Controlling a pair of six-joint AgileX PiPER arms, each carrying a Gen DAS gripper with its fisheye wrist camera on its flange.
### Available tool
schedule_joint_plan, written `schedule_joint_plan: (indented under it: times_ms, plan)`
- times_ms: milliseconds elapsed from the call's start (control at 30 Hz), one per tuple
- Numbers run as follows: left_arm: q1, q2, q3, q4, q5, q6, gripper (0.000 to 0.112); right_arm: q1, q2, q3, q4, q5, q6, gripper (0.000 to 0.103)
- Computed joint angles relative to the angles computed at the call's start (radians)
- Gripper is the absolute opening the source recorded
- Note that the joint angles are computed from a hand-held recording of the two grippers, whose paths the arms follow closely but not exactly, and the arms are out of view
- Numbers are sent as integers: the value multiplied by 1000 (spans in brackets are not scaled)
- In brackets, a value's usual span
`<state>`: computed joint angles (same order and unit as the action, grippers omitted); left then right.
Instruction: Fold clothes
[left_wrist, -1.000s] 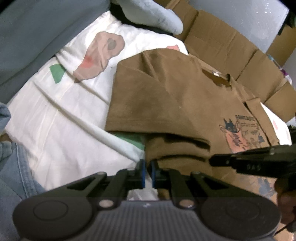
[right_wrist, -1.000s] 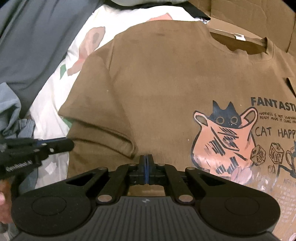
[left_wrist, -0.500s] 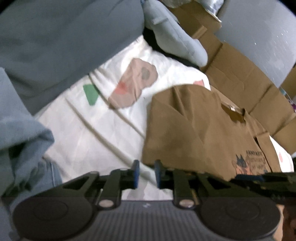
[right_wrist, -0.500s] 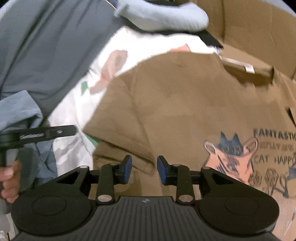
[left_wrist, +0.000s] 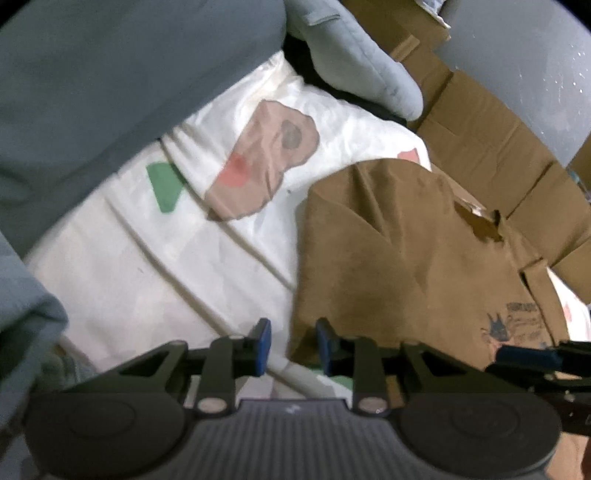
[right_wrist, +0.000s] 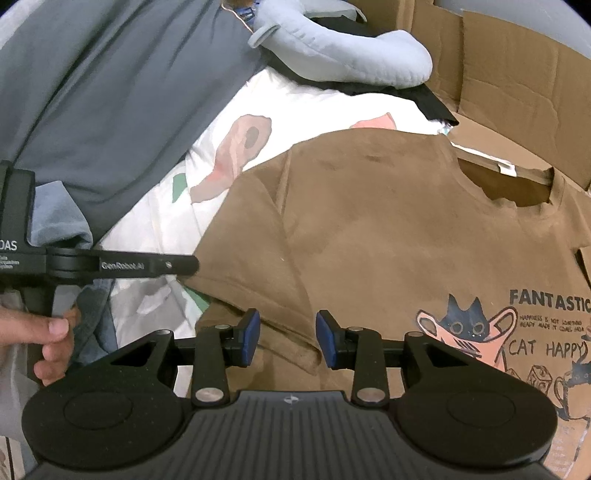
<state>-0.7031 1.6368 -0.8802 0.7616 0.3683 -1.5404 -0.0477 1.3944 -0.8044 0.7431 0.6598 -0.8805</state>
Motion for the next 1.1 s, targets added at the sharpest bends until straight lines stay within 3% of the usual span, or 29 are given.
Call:
schedule_joint_plan:
  times_ms: [200, 300, 500, 633, 733, 800, 1100]
  plan:
    - [-24, 15, 3, 3, -16, -2, 24, 15, 15, -17, 12, 21, 1, 41]
    - [4, -9, 32, -7, -58, -28, 10, 32, 15, -20, 18, 19, -5, 41]
    - [41, -54, 82, 83, -130, -176, 4, 64, 24, -33, 34, 21, -23, 41]
    - [33, -70, 70, 79, -140, -154, 4, 96, 32, -49, 36, 19, -19, 41]
    - [35, -101, 56, 13, -142, -92, 4, 122, 34, -61, 47, 16, -20, 44]
    - [46, -116, 37, -99, -150, 22, 4, 141, 33, -66, 60, 3, -30, 55]
    - [70, -124, -57, -491, -159, 402, 3, 206, 70, -106, 94, -73, -57, 55]
